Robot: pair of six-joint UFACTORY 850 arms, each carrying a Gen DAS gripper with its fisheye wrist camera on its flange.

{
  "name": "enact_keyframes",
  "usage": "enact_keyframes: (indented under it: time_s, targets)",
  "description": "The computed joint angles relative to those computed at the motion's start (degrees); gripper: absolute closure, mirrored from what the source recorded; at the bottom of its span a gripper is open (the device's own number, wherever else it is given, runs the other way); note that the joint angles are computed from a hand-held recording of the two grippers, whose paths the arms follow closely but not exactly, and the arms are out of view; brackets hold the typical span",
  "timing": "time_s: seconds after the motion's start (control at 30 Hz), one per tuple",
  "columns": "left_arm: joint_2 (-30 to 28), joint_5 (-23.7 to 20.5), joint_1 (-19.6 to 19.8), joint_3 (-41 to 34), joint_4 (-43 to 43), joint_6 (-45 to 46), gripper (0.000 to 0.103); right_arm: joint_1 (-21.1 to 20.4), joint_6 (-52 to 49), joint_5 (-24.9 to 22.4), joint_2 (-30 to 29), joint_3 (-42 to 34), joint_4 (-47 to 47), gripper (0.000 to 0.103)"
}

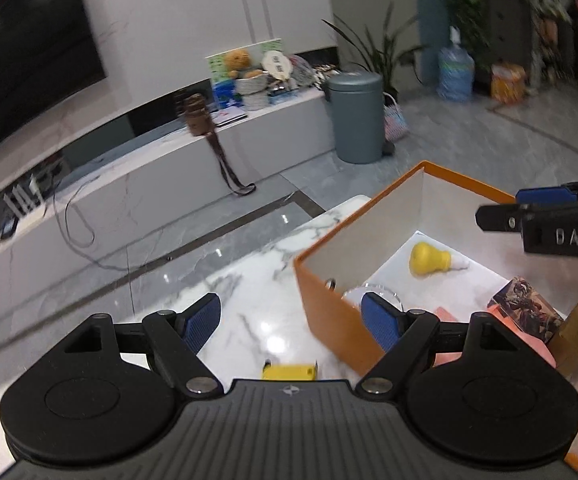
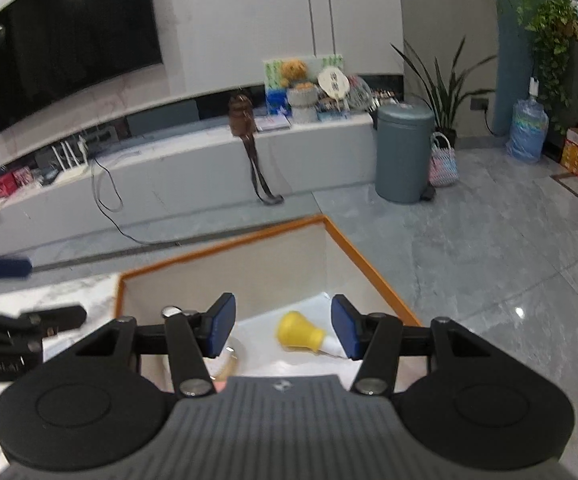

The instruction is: Organize rigid objects

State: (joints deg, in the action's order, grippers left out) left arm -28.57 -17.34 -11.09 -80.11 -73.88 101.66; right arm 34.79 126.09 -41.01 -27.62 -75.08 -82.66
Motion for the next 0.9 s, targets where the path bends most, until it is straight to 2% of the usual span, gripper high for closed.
enact_keyframes:
  time_s: [0.13,0.33,0.5,0.63,0.67,0.77,0.9]
  targets:
    - [1.8,-0.8,2.1,4.8,-10.5,8.9,0.009,1.9,2.4,-0.7,-0.5,-0.4,-3.3,0.05]
    - [2.9,-3.8,5.3,10.6,-20.6,16.9,0.009,5.3,0.3,-0.5,-3.3,-3.9,-4.9,0.048]
    - [3.0,-3.5,6.6,13.5,-22.5,20.5,0.009,8.4,-1.7,-0.9,-6.2,-7.0,-4.7,0.047]
    - [3.1,-5.6,8.1,15.8,-26.8,23.6,0.009,10.0,-5.3,-1.6,-9.0,-9.7,1.1,0.045]
    - [3.1,-6.4,8.5,16.2,-27.2,23.7,0.009,10.6,-5.5,-2.4,-9.8,-10.2,1.0,0.042]
    - [2.6,-8.6,9.4,16.8,-27.3,24.9,0.009,12.2,-10.7,-8.0,-12.9,-13.8,3.4,0.041]
    - [1.9,-9.5,9.3,17.3,-28.7,29.1,0.009,12.2,-6.9,-8.4,-12.8,-13.0,1.1,0.04]
